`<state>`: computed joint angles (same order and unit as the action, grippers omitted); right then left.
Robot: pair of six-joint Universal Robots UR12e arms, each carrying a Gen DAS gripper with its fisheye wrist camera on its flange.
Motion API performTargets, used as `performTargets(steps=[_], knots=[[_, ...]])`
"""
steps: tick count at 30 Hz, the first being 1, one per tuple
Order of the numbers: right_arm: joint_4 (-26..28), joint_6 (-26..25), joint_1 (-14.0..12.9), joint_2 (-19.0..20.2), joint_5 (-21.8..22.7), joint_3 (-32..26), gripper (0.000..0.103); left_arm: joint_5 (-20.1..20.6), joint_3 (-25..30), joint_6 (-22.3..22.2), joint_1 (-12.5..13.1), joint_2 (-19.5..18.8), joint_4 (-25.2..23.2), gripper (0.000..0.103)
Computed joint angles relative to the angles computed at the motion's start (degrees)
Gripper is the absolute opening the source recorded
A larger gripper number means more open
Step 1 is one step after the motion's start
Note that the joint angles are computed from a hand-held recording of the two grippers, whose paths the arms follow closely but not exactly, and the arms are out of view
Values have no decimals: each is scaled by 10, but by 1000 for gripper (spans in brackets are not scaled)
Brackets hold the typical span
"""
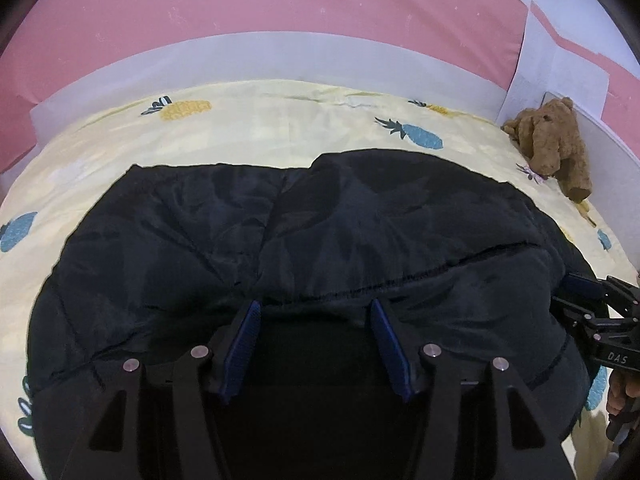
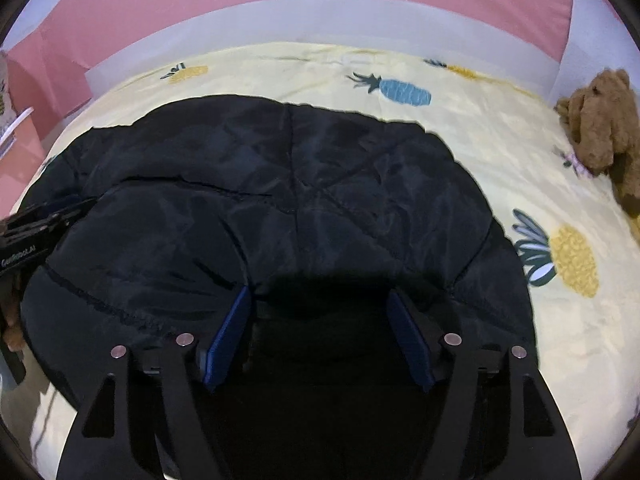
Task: Fold large clothes
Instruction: 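Smooth the folded jacket bundle with both grippers, pressing it down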
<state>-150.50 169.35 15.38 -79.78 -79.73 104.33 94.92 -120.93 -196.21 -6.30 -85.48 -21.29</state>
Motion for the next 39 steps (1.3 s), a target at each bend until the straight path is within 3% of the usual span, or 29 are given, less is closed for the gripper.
performTargets(steps=[5,8,11,15,16,20,22,25,27,31,34,39], knots=[[28,-3,2,-9,-12,-10,70,5,9,3,-1,0,-23,58],[3,-8,-4,-17,-21,-11,70,-16,17,20,9,17,-42,57],[19,7,-13,-5,-22,-34,70,25,23,44,20,22,-30,57],[77,16,-20,27,-34,-67,70,54,35,27,50,8,-65,57],[72,11,-23,31,-26,-64,70,56,34,26,56,2,-72,58],[64,22,-22,33,-27,-59,70,40,16,22,65,-10,-30,59],[67,27,-23,28,-29,-62,69,54,24,29,60,-14,-44,58],[42,25,-22,26,-42,-69,68,31,27,39,67,-1,-41,57],[57,27,-23,39,-52,-85,68,34,26,36,74,2,-26,57],[72,41,-25,63,-48,-99,68,19,31,12,92,-14,-52,58],[55,51,-27,67,-47,-91,68,18,22,5,92,-24,-25,58],[39,56,-24,64,-58,-87,68,21,23,6,90,-29,-23,58]])
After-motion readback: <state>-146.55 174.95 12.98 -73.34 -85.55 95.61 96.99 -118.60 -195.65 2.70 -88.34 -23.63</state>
